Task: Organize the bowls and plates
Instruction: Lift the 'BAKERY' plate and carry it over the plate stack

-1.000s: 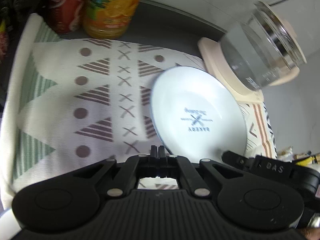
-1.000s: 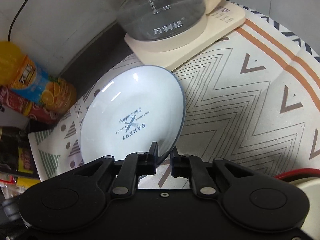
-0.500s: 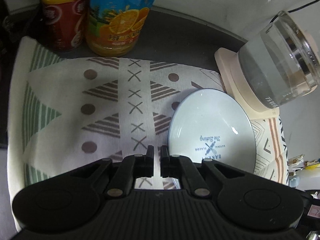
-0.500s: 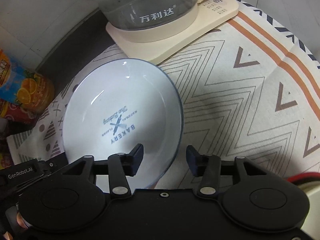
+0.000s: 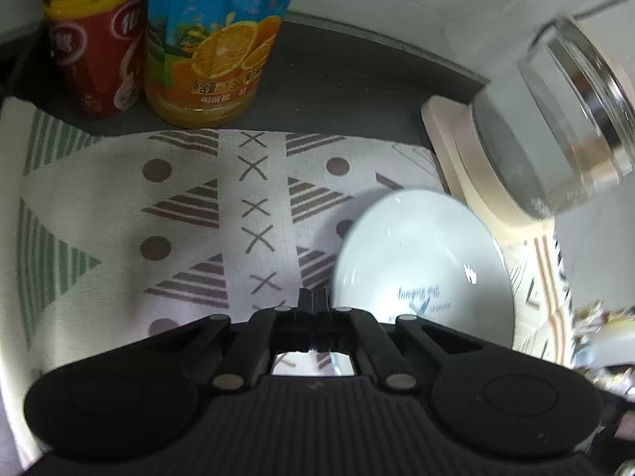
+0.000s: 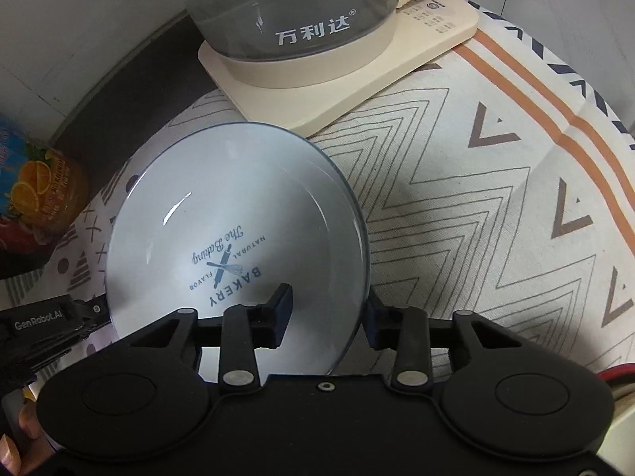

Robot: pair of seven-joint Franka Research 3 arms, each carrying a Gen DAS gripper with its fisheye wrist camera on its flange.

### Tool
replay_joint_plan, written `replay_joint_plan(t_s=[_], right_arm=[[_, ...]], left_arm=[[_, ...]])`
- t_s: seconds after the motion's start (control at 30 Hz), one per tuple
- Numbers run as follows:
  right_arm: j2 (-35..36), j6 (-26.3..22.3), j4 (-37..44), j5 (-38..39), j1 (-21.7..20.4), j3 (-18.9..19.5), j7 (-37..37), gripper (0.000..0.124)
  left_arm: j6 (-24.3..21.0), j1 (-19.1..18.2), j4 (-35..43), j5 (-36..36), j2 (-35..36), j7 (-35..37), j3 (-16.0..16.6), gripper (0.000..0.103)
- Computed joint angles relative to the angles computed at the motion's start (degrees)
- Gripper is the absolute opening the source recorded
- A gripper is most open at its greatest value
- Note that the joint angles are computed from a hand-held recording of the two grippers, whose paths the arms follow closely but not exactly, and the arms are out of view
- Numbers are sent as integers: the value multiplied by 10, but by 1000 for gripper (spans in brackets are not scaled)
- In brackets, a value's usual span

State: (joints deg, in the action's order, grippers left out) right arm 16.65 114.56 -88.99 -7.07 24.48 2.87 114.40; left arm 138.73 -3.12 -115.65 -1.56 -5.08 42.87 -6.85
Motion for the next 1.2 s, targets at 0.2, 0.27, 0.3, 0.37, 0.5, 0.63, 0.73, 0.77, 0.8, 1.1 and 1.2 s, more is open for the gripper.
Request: replay_joint_plan(t_s=[0.2,0.27,0.3,0.37,0.5,0.63,0.73,0.77,0.8,1.1,1.2], right_arm=[[-41,57,-36,34,-15,7,-43,14],[-59,86,-55,63,-22,15,-78,15],[-64,91,-59,67,-22,17,-86,16],[-73,97,-69,67,-19,19,-88,16],[-103,130,-114,95,-26,21,-87,17],[-127,152,-144,111,-30,26,-97,17],[-140,160,-163,114,-31,29,-95,16],[-145,164,-171,114,-31,30,-96,16],[-150,166,-177,114,-32,30,-98,16],[-188,185,-215,140,-33,39,-131,16],[-203,188,-227,148,-33,41,-145,16]], left_arm=[[41,-8,-47,-27,-43,15,3,0],[36,-11,-48,-17,-52,9,-1,0],[34,-12,-50,-15,-56,1,-3,0],[37,-15,-61,-16,-68,-14,-4,0],[37,-21,-76,2,-88,-40,-8,0],[32,-21,-93,23,-110,-74,-13,0],[31,-23,-105,41,-128,-99,-18,0],[32,-24,-110,45,-134,-104,-18,0],[30,-25,-113,51,-139,-109,-20,0],[9,-28,-141,92,-191,-171,-34,0],[0,-31,-153,102,-212,-198,-40,0]])
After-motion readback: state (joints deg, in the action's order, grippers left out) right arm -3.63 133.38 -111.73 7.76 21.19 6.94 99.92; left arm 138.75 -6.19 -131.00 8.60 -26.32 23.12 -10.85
